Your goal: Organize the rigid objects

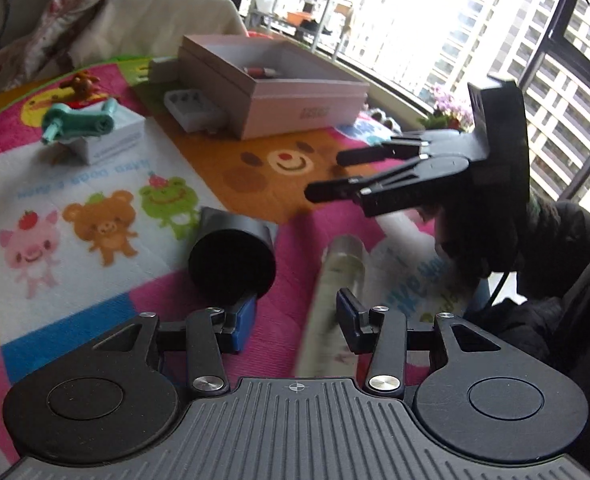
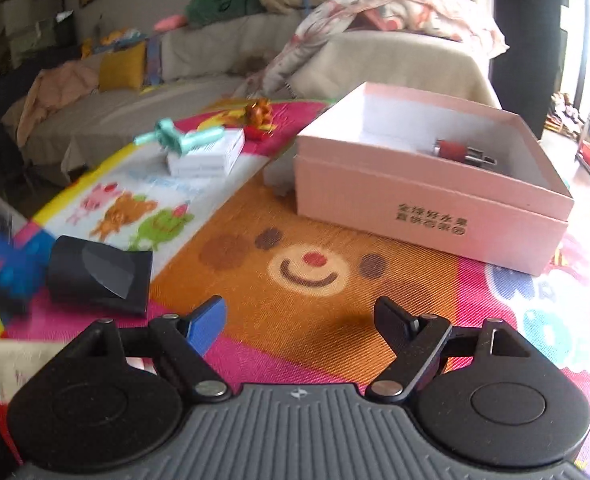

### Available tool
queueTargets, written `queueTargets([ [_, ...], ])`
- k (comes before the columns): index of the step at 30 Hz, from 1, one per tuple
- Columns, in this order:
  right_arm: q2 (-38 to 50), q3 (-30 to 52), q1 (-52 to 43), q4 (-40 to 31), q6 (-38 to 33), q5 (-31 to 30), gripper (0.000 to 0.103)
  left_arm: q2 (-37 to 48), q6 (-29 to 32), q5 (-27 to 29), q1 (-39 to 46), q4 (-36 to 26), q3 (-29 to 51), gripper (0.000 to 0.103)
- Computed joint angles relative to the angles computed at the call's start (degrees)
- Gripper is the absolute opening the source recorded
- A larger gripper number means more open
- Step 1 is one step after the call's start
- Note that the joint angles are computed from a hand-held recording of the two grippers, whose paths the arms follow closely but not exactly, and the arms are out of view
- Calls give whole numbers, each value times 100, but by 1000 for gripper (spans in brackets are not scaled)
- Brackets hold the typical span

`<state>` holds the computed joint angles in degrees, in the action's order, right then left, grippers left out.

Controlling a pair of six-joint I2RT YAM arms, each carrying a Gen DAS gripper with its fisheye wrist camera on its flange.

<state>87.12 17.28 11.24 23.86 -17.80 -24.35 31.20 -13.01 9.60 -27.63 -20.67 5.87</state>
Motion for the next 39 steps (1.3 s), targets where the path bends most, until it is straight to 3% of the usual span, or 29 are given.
queueTargets([
  [2,27,-7,-28,43,27,-21,82,737,-112,115,-259,598,2,48],
  [3,6,-47,-49,104,39,-28,82,958,-190,-97,-509,811,19,48],
  [7,64,-1,-156,72,64,-140,82,1651,-265,-557,-957,1172,247,44],
  [11,-9,-55,-180,118,119,-176,82,1674,-257,-793,-1169,850,414,41],
  [13,-206,-118,-234,-2,-95,-491,82,1432,-272,-759,-1185,500,437,41],
  [15,-461,16,-253,-601,-358,-1093,82,1176,-333,-702,-1174,238,418,41],
  [18,-642,401,128,-1455,-585,-1677,87,1163,-431,-676,-1155,339,355,41],
  [23,-114,1095,1298,-1665,2,-1308,89,1128,-515,-693,-1181,483,274,40],
  [25,-91,1069,1527,-1588,-115,-1068,88,1032,-498,-583,-1069,550,188,40],
  [27,-278,767,1687,-1271,-310,-565,75,964,-467,-366,-861,648,105,40],
  [29,-445,526,1672,-1120,-544,-94,47,1048,-476,-124,-610,881,45,40],
  [31,-602,357,1412,-1078,-666,234,29,1316,-479,27,-444,1240,27,40],
  [33,-659,260,907,-990,-776,280,24,1676,-459,72,-393,1653,45,40],
  [35,-610,286,362,-1007,-872,218,12,2197,-397,75,-336,2141,122,37],
  [39,-612,310,-600,-1058,-1099,167,12,3385,-466,-39,-174,3225,370,32],
])
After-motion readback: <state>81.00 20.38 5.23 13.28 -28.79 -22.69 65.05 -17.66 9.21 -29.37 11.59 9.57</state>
